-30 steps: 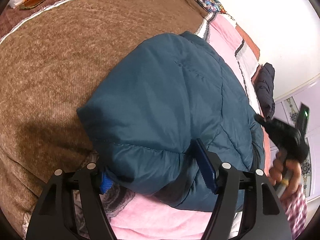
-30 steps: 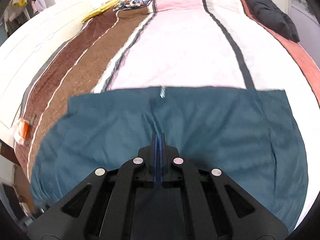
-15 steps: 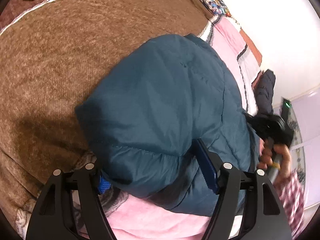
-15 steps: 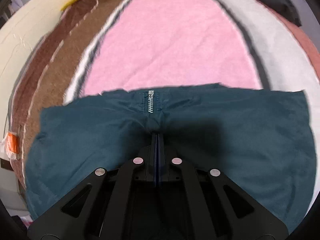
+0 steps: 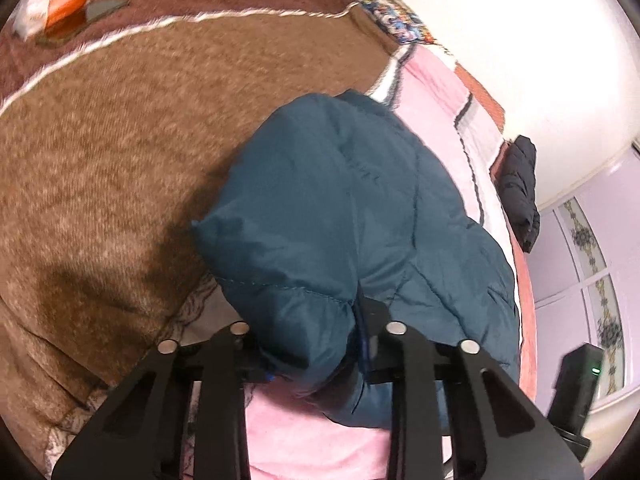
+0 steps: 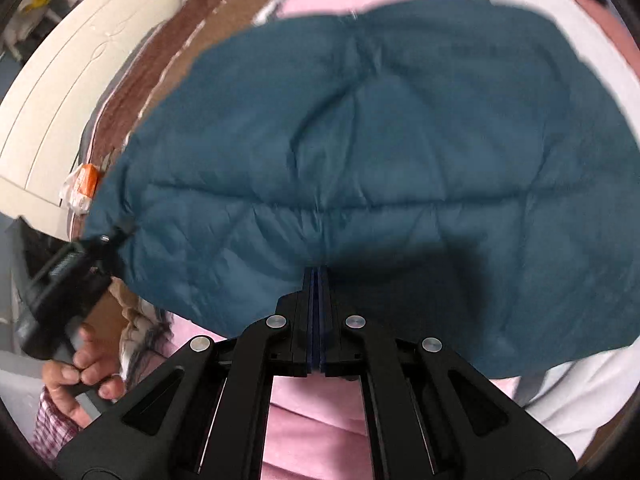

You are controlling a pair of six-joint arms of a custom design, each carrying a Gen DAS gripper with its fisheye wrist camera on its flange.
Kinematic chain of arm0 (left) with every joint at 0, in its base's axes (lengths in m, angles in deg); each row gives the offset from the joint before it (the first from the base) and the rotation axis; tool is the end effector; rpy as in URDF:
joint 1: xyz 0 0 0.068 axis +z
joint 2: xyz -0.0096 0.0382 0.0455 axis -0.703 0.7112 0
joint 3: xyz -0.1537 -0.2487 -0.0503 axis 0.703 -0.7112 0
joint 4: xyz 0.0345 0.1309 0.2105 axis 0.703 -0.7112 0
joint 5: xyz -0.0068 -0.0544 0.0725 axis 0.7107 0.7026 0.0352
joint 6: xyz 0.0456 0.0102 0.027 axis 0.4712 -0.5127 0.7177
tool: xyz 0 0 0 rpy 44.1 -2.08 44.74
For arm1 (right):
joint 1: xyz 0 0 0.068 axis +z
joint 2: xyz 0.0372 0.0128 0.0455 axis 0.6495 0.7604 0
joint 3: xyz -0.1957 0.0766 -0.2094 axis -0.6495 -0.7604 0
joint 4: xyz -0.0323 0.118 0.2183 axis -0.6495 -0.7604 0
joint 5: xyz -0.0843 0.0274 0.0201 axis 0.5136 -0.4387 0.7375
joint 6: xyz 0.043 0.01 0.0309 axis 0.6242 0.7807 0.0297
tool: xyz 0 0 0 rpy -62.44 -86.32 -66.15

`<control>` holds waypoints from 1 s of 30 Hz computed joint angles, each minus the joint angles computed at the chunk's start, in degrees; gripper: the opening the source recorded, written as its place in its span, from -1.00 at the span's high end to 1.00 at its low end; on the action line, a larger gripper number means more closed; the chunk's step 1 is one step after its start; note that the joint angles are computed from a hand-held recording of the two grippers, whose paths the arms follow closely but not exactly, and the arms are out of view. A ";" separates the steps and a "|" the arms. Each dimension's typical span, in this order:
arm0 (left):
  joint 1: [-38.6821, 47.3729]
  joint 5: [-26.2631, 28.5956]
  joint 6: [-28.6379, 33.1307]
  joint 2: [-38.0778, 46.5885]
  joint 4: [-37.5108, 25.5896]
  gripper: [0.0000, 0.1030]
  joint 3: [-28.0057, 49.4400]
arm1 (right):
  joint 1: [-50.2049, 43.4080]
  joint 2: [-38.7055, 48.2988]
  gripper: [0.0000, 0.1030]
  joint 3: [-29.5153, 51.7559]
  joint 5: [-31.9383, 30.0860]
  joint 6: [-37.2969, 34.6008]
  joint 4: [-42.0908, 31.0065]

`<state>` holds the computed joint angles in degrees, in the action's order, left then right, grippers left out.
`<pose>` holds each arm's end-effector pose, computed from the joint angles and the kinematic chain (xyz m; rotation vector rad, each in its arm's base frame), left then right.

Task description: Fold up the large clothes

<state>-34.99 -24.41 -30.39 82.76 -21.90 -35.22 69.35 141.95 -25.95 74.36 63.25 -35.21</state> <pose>0.1377 0.0113 0.1076 -0.6741 2.3263 -0.5793 0.2036 0.1212 0.1096 -0.1872 2.8028 0.5595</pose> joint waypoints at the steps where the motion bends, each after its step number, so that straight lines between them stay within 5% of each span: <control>1: -2.17 -1.62 -0.15 -4.30 -3.31 0.52 0.45 | -0.28 2.43 1.00 0.16 -0.19 -0.25 1.55; 7: -22.46 -18.52 -4.30 -22.95 -19.52 0.56 6.07 | -2.93 8.99 1.00 2.44 -2.86 -0.14 4.62; 14: -38.80 -32.74 -5.08 -27.90 -29.07 0.56 13.80 | -3.43 -15.82 0.98 -9.71 -0.33 -1.15 -0.79; 17: -46.37 -39.31 -5.47 -25.57 -29.39 0.56 16.44 | -7.00 -14.21 0.98 -12.87 -0.71 -2.00 2.91; 22: -61.98 -49.97 -5.03 -16.81 -29.71 0.56 23.56 | -9.57 5.43 1.00 -13.70 -4.43 -2.70 19.70; 27: -72.91 -55.22 1.39 -4.02 -26.19 0.56 31.53 | -18.21 9.72 1.00 -14.31 -13.67 -8.37 23.02; 30: -75.34 -53.72 5.79 3.44 -22.74 0.55 35.56 | -28.29 5.96 1.00 -14.92 -23.25 -14.33 14.41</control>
